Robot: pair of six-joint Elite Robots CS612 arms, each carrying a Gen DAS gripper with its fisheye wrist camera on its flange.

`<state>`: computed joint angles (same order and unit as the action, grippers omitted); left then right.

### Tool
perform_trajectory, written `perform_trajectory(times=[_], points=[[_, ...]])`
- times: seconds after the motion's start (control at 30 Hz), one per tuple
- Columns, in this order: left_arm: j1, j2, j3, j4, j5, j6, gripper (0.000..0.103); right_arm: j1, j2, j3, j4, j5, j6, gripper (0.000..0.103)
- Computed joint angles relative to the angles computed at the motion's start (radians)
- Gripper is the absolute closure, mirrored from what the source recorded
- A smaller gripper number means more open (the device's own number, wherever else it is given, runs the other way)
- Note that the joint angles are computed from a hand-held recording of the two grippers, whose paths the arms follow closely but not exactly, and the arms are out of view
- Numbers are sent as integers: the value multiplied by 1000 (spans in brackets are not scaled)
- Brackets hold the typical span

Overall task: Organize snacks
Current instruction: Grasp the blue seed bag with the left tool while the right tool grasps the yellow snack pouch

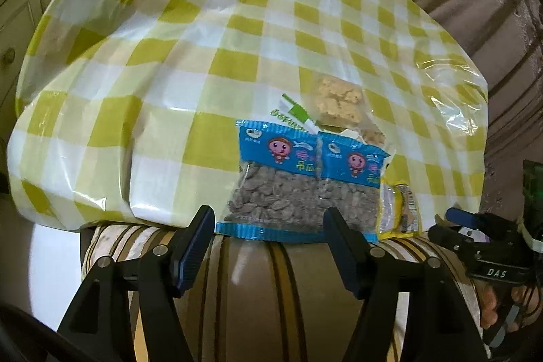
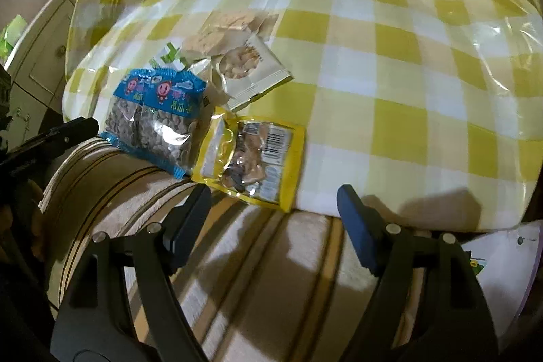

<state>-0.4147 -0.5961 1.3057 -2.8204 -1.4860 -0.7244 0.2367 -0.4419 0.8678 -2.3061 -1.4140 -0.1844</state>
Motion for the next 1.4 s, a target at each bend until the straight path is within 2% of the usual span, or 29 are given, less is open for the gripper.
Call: perform_trajectory(times=[0.23,0.37,0.5,0.6,0.73,0.9,1.0,1.1,1.23,1.4], points=[[12,26,-48,65,-27,12,36,16,44,-80,82,-26,-107,24],[14,37,-74,100,-35,34,35,32,59,-101,55,-92,-270,17],[15,48,-97,128,-37,43,35,37,78,-118,14,-112,-425,14],[16,57,-117,154,-38,52,35,30,85,-131,25,-50,-530,14],[18,70,-143,175,-47,69,33,27,100,-167,82,-3,-654,14],[22,87,-173,187,-46,80,32,28,159,-298,238,29,-761,14],[21,94,-186,192,-39,88,32,26,228,-435,363,45,-789,14],[22,103,-201,193,-46,101,37,23,253,-482,381,55,-831,15],[22,105,-200,173,-45,99,49,17,242,-452,340,66,-823,22],[29,101,-182,133,-61,68,53,2,206,-361,230,75,-679,29]])
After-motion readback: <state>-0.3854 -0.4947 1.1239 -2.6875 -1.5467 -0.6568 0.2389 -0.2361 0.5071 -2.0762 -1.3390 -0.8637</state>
